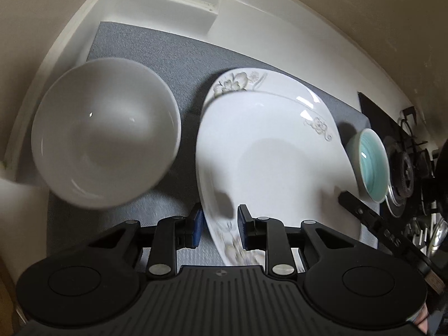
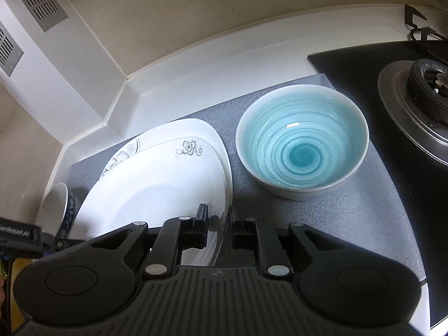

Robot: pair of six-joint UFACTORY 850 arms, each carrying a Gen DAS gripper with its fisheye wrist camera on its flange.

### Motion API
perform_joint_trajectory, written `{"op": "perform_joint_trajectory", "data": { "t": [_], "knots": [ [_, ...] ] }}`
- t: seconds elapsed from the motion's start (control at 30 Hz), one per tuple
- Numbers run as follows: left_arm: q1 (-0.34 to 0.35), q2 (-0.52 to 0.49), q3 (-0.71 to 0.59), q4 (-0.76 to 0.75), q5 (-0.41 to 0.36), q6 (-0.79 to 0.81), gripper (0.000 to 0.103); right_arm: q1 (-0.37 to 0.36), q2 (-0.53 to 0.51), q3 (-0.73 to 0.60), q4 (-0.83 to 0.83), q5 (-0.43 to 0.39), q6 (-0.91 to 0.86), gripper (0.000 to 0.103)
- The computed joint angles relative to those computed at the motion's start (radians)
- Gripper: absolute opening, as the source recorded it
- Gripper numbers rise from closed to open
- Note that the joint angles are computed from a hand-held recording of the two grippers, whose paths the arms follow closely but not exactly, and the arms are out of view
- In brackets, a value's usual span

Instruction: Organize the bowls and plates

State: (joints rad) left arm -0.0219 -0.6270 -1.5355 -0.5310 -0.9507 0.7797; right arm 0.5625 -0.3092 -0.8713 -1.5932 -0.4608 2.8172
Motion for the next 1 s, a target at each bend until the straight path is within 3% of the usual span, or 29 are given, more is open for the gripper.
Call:
{"op": "perform_joint_trajectory", "data": {
  "t": [0.3,0.43,0.63,0.7,0.8,0.93,1.0],
  "knots": [
    [0.007,0.095,0.120,-0.045,0.054,0.128,0.027,0.019,0.045,0.042,-0.005,0.039,0.053,0.019],
    [0.003,0.073,0.107,-0.052,0.029,0.121,0.026,0.032,0.061,0.057,0.017,0.034,0.045,0.019],
    [-0.003,0.045,0.099,-0.047,0.063,0.107,0.022,0.019,0.048,0.054,-0.060,0.050,0.106,0.019],
    [-0.005,0.036,0.091,-0.055,0.071,0.111,0.022,0.012,0.039,0.046,-0.099,0.060,0.123,0.015],
    [-0.008,0.034,0.091,-0.061,0.093,0.123,0.023,0.011,0.027,0.028,-0.041,0.053,0.043,0.015],
    [-0.007,0.045,0.099,-0.056,0.109,0.131,0.022,0.004,0.041,0.049,-0.106,0.067,0.099,0.014],
    [-0.007,0.063,0.112,-0.038,0.117,0.123,0.022,0.014,0.055,0.053,-0.015,0.059,0.014,0.021]
  ]
}}
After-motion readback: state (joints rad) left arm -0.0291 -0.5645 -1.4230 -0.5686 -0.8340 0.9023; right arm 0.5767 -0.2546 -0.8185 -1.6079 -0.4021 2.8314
